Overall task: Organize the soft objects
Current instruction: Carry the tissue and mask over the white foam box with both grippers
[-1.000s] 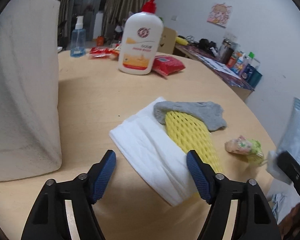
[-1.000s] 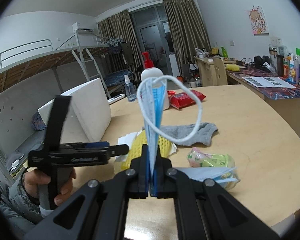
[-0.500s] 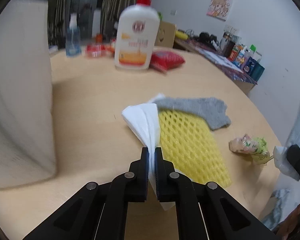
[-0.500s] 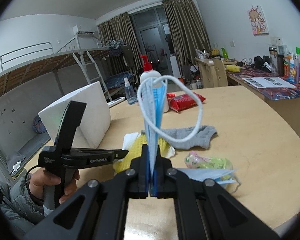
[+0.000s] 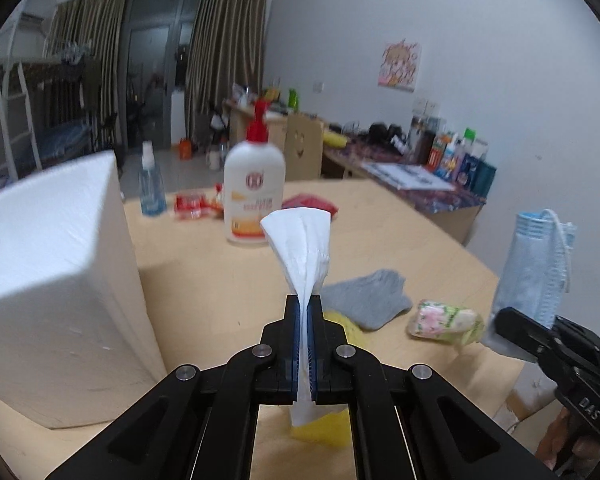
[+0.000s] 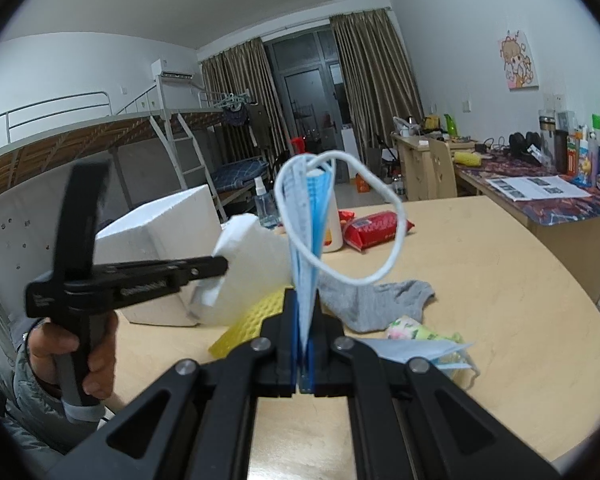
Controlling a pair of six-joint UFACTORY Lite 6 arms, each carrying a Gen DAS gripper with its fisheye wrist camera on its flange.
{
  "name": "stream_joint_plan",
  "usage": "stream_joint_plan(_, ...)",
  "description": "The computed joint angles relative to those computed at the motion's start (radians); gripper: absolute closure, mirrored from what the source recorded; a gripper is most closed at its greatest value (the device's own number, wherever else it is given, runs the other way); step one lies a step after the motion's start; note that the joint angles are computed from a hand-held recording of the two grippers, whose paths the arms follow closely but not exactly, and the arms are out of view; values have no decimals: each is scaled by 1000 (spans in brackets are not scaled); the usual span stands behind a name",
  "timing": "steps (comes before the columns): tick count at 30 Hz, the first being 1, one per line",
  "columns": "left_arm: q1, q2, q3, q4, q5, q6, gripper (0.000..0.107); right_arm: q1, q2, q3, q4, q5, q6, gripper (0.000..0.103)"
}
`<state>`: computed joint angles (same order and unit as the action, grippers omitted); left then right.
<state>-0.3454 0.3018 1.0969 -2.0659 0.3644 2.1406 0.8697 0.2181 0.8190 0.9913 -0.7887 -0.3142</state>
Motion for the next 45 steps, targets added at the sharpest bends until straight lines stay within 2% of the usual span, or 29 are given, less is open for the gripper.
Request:
stream_joint_plan(2,0,-88,-80,-133,14,144,104,17,-14,3,25,-20,-32,97)
stream_joint_plan(4,0,-144,-126,-183,18,203,104,37,-35,4,45,-55,-67,97)
stream_joint_plan(10,26,-246,-223,-233,38,266,104,64,-37,30,82,-72,-114,97)
stream_joint_plan(18,81,-334,-307,-234,67,289,104,56,-55,19,20,-82,-63,97)
stream_joint_plan(24,116,-387,-366,-274,73,351,104,67,-1,79,37,-70,-97,97)
stream_joint_plan(29,154,-454,-429,-253,85,351,104,78,35,121,35,-56,-113,97)
stream_joint_plan(36,234,-575,-520,-111,111,229,104,78,69,174,-21,-20,-103,97)
stream_joint_plan(45,460,-775,-653,84,171,71,104,97,134,269,-108,30,-85,97)
